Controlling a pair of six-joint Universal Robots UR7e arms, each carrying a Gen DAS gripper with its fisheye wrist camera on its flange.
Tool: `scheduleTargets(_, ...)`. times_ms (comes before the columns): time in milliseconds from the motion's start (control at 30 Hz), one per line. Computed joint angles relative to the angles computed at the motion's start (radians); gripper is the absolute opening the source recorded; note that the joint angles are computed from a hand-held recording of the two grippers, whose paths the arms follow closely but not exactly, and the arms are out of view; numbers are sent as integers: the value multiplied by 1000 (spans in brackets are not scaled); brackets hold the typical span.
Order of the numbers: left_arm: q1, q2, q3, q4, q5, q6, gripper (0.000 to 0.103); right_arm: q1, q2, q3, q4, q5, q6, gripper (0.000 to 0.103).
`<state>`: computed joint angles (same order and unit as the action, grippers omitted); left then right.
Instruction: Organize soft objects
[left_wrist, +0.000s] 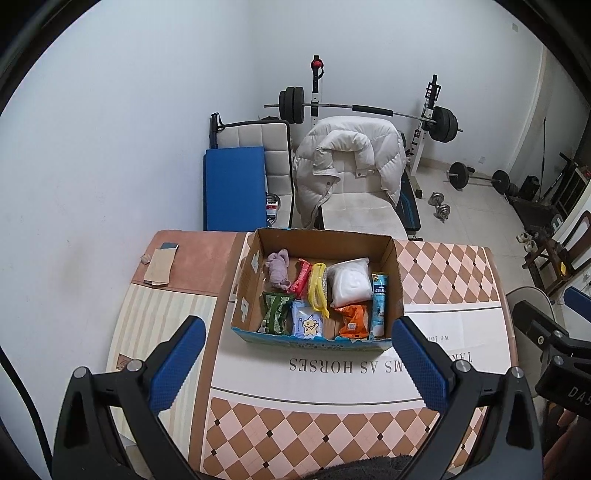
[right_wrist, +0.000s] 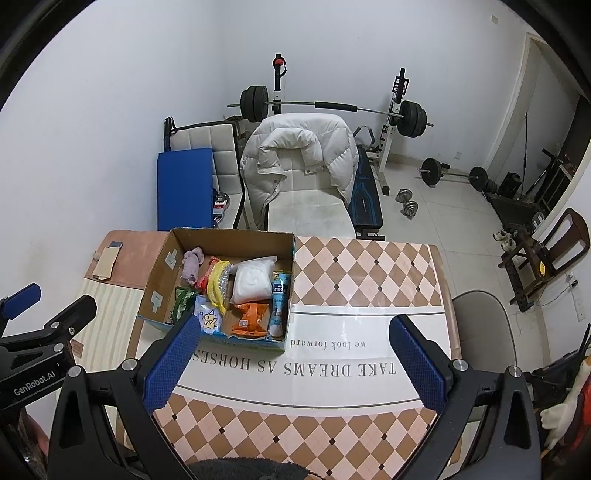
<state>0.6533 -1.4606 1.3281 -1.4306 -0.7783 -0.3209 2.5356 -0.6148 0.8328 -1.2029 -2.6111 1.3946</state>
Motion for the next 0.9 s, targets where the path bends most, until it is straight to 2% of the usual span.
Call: scheduleTargets(900, 0, 2, -3, 0, 2, -3, 103, 0, -11, 33, -24, -2, -10, 103)
